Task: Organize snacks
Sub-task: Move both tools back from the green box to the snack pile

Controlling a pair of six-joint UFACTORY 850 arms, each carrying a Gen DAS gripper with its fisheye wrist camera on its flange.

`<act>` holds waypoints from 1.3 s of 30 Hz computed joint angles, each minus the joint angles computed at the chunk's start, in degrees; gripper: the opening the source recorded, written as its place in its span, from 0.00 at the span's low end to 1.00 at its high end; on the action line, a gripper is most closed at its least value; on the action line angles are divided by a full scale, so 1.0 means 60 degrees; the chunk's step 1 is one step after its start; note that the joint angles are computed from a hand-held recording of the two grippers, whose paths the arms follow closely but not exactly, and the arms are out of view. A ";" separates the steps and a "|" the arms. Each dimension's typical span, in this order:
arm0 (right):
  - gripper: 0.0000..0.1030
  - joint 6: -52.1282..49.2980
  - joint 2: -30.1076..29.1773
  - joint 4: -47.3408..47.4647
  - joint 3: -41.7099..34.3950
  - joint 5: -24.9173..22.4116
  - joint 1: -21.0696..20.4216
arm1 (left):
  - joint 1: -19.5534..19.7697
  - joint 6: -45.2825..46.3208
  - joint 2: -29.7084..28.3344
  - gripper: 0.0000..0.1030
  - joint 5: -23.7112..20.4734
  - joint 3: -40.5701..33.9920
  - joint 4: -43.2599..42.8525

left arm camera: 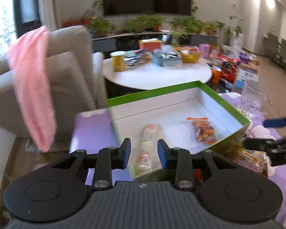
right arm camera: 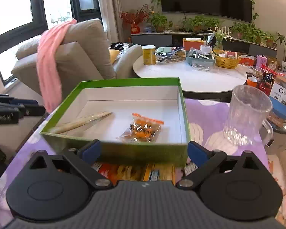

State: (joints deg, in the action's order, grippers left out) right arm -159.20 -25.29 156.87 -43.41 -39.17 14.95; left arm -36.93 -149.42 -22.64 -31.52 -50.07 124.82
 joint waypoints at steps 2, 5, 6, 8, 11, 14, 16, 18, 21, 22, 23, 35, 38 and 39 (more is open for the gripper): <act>0.65 0.0117 0.0079 -0.0084 0.0205 -0.0064 0.0011 | 0.0027 0.0019 0.0078 0.28 -0.0008 0.0305 -0.0528; 0.65 0.0260 0.0095 -0.0303 0.0383 -0.0021 0.0109 | 0.0163 -0.0355 -0.0078 0.28 0.0284 0.0608 -0.1019; 0.65 0.0221 0.0097 -0.0310 0.0433 0.0050 0.0170 | 0.0230 -0.0624 -0.0163 0.28 0.0400 0.0661 -0.0877; 0.65 0.0107 0.0068 -0.0260 0.0470 0.0221 0.0303 | 0.0428 -0.1405 -0.0343 0.28 0.0697 0.0744 -0.0273; 0.65 -0.0113 0.0128 -0.0088 0.0670 0.0301 0.0425 | 0.0520 -0.2624 -0.0456 0.28 0.0386 0.0889 0.0513; 0.65 -0.0516 0.0214 0.0188 0.0953 0.0256 0.0456 | 0.0408 -0.2983 -0.0365 0.28 0.0353 0.0881 0.0741; 0.65 -0.0562 0.0242 0.0238 0.1032 0.0284 0.0427 | 0.0248 -0.3530 -0.0242 0.28 0.0088 0.1057 0.1411; 0.65 -0.0351 0.0222 0.0123 0.1078 0.0287 0.0373 | 0.0092 -0.3859 -0.0193 0.28 -0.0054 0.1145 0.1838; 0.65 -0.0108 0.0136 0.0054 0.1093 0.0337 0.0343 | -0.0067 -0.4426 -0.0186 0.28 -0.0059 0.1246 0.2590; 0.65 -0.0040 0.0105 0.0012 0.1083 0.0364 0.0342 | -0.0101 -0.4406 -0.0228 0.28 0.0004 0.1217 0.2611; 0.65 0.0015 0.0080 -0.0031 0.1077 0.0381 0.0346 | -0.0136 -0.4262 -0.0284 0.28 0.0065 0.1168 0.2501; 0.65 0.0372 0.0040 -0.0403 0.1112 0.0319 0.0357 | 0.0223 -0.3134 -0.1341 0.28 0.0891 -0.0068 0.1928; 0.65 0.0477 -0.0054 -0.0450 0.0997 0.0437 0.0375 | 0.0138 -0.3317 -0.1514 0.28 0.0443 -0.0017 0.1900; 0.65 0.0541 -0.0093 -0.0490 0.0951 0.0466 0.0375 | 0.0114 -0.3479 -0.1491 0.28 0.0339 0.0068 0.2054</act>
State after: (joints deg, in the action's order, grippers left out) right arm -155.96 -25.85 153.93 -37.70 -36.37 17.20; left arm -36.24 -170.30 -31.59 -29.49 -49.67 137.14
